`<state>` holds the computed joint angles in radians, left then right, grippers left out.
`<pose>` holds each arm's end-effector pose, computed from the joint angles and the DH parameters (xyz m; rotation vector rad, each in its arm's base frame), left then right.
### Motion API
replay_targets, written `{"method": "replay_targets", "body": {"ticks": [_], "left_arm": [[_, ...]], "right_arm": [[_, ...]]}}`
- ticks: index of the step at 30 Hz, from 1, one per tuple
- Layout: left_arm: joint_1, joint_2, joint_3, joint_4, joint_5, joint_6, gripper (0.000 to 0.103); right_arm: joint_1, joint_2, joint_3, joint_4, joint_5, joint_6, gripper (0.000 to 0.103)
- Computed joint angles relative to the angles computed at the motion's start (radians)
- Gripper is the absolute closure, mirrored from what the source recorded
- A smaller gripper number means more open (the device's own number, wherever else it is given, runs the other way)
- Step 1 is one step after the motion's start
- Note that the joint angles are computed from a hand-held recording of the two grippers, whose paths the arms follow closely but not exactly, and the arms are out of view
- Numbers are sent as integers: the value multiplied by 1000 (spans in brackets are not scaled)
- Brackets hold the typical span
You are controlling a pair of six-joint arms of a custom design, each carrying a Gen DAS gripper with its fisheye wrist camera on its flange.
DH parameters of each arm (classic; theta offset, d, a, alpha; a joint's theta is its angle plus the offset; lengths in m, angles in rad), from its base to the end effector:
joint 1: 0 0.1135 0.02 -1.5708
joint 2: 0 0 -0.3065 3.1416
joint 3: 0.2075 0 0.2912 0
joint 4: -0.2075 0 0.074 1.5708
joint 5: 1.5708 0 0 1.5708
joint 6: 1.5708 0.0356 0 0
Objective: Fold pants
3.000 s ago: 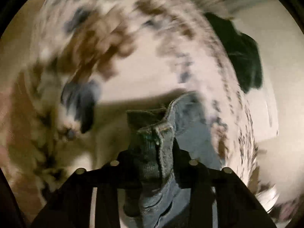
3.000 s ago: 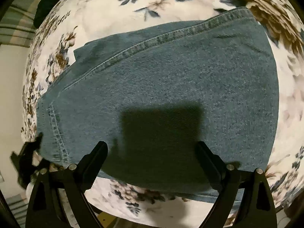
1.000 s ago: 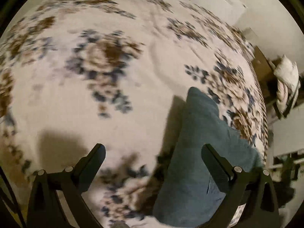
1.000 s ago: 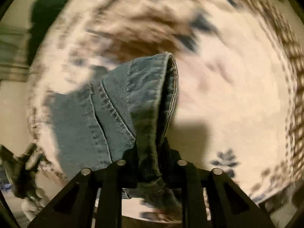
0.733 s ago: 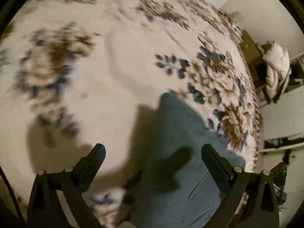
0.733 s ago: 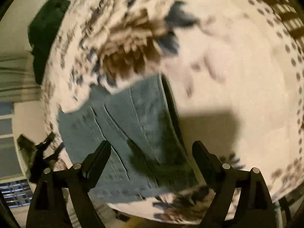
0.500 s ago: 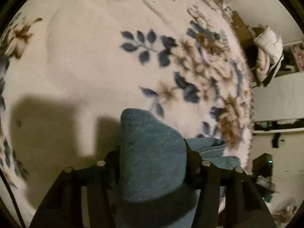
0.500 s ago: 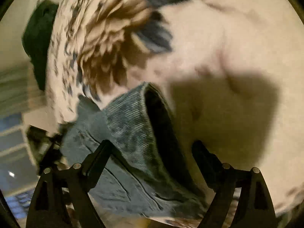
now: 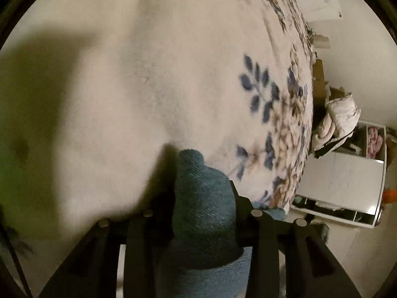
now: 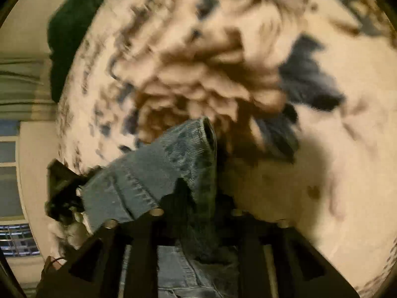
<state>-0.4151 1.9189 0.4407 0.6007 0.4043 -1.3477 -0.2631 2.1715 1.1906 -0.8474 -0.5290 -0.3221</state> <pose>0.2495 -0.1253 0.0413 -1.0656 2.5747 -1.1369 0.3667 -0.0802 0.0616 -0.0163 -2.9278 -0.8681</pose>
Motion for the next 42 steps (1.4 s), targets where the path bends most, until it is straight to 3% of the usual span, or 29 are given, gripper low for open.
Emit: {"method": "replay_targets", "body": {"ticks": [1, 2, 3, 4, 5, 7, 10, 11, 12, 13, 15, 18, 20, 22, 24, 28, 31, 34, 37, 40, 42], "left_arm": [[-10, -40, 0, -43, -10, 8, 63], [-23, -106, 0, -120, -34, 27, 51], [-42, -174, -2, -191, -72, 42, 29], [-76, -250, -3, -269, -131, 59, 20], [-123, -336, -7, -350, -215, 61, 13], [-196, -432, -12, -437, -315, 46, 12], [-289, -447, -17, -485, -347, -9, 12], [-307, -418, -16, -469, -338, -27, 12], [-324, -383, -15, -448, -326, -47, 12], [-339, -343, -18, -432, -301, -71, 12], [-361, -319, -53, -350, -300, -114, 12], [-372, -319, -64, -333, -305, -112, 8], [-371, -326, -41, -381, -303, -87, 8], [-372, -343, -27, -406, -299, -62, 8], [-380, -355, -27, -406, -298, -42, 7], [-390, -296, -36, -289, -267, -50, 1], [-381, -195, -2, -248, -232, -45, 1], [-372, -128, 16, -220, -210, -35, 1], [-362, -130, 8, -209, -190, -13, 1], [-366, -139, -18, -171, -187, -8, 1], [-370, -130, -19, -165, -182, 7, 1]], "right_arm": [[-20, 25, 31, -43, -17, -19, 53], [-41, 34, 51, -84, -44, -41, 43], [-62, 35, 61, -118, -61, -65, 20], [-80, 32, 58, -135, -64, -82, 14], [-114, 24, 42, -152, -48, -102, 14], [-161, 48, 22, -195, -32, -125, 14], [-216, 81, -39, -177, -21, -133, 15], [-224, 84, -73, -137, -43, -127, 22], [-223, 69, -113, -88, -54, -113, 53], [-233, 59, -138, -89, -75, -104, 71], [-264, 5, -177, -101, -112, -110, 80], [-295, -45, -215, -95, -57, -180, 76], [-328, 20, -193, -124, -56, -166, 59], [-359, 14, -195, -128, -31, -163, 30], [-399, 6, -235, -135, -43, -193, 21], [-386, 50, -354, -108, -35, -269, 21], [-264, 162, -452, 50, -159, -233, 21], [-222, 172, -518, 207, -278, -146, 20], [-249, 118, -568, 187, -359, -193, 24], [-260, 77, -604, 171, -359, -265, 24], [-222, 112, -610, 268, -351, -191, 22]]}}
